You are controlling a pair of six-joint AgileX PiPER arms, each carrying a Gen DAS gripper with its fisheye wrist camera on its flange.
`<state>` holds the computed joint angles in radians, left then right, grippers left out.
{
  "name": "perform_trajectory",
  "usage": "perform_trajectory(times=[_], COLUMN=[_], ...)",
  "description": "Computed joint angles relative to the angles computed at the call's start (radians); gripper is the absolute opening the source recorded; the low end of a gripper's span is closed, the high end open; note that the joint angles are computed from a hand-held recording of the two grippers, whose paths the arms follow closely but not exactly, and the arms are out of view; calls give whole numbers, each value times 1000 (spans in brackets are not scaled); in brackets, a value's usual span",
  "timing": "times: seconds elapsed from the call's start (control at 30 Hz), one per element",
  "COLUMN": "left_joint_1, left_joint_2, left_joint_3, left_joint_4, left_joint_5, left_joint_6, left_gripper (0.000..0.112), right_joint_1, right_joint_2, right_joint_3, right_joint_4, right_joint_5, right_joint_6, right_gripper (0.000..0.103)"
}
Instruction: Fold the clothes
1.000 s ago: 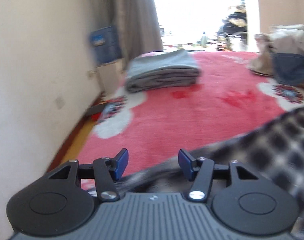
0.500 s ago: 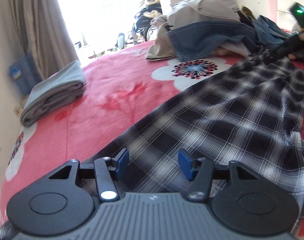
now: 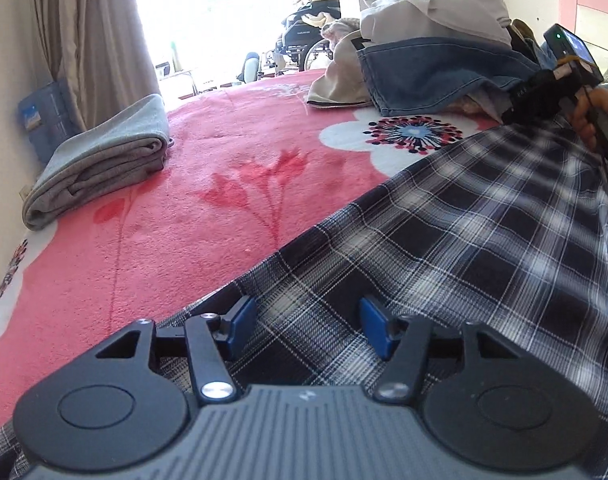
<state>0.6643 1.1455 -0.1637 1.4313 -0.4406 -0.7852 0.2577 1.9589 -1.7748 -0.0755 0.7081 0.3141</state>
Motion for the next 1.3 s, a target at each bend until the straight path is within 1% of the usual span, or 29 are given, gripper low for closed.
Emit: perform_trajectory(times=[0.07,0.1,0.17,0.23,0.3,0.37,0.4,0.43,0.47,0.57,0.6,0.7,0.73,0.77,0.8,0.83,0.87,0.9,0.93,0.97,1.0,1.03,1.07,1.1,1.17,1.2,1.23,1.27,1.3], left_joint_1=[11,18,28,33,34,35,34,33,28,8,2,-20,-27,-32,-37,-40,-40,-42,-45,-47,-48,-45,-42,-40,-35,-34,-34,-35,-37], left_joint_2=[-1,2,10,14,17,22,24,24,23,17,17,9,7,5,3,2,4,5,7,7,8,9,10,9,8,8,8,6,4], left_joint_3=[0,-2,-8,-10,-9,-8,-7,-7,-9,-21,-24,-22,-20,-18,-16,-15,-14,-15,-17,-17,-18,-18,-17,-16,-13,-12,-11,-10,-10], left_joint_4=[14,21,36,40,33,19,13,13,18,58,63,48,40,29,19,12,8,4,2,2,0,-1,-2,-3,-6,-9,-14,-17,-18], left_joint_5=[-9,-14,-25,-29,-31,-33,-33,-31,-26,-5,2,23,30,35,39,42,42,43,45,46,46,43,40,38,34,32,32,34,35], left_joint_6=[-6,-12,-22,-20,-7,17,26,29,21,-34,-44,-45,-41,-34,-27,-21,-16,-10,-6,-2,2,7,12,18,28,34,41,45,48], left_gripper=[60,60,61,61,61,61,62,62,62,62,62,62,62,62,62,62,63,63,63,63,63,63,63,63,63,63,64,63,63], right_joint_1=[-56,-87,-142,-183,-210,-232,-236,-235,-235,-236,-235,-230,-235,-247,-249,-235,-232,-246,-272,-310,-339,-348,-332,-310,-273,-271,-284,-318,-355], right_joint_2=[-7,-36,-133,-229,-289,-294,-277,-257,-242,-197,-185,-192,-202,-221,-243,-270,-298,-327,-351,-368,-382,-394,-406,-419,-443,-447,-456,-473,-490], right_joint_3=[-11,18,130,219,266,261,246,231,226,210,203,180,178,182,189,202,213,221,224,226,223,227,245,270,342,373,406,434,447], right_joint_4=[129,203,336,409,421,436,422,391,356,248,207,78,65,90,100,89,111,173,255,348,407,427,406,356,190,95,21,-16,-14], right_joint_5=[4,-11,-64,-68,-21,67,114,135,121,81,68,63,69,81,89,92,107,147,208,283,364,429,468,479,425,391,352,313,293], right_joint_6=[-41,-68,-155,-247,-311,-395,-417,-412,-393,-329,-297,-215,-208,-221,-229,-229,-265,-342,-433,-532,-598,-642,-669,-674,-614,-539,-465,-400,-363], right_gripper=[24,25,26,27,27,27,27,27,27,12,3,1,1,1,4,8,9,9,10,10,11,12,12,12,12,12,24,23,24])
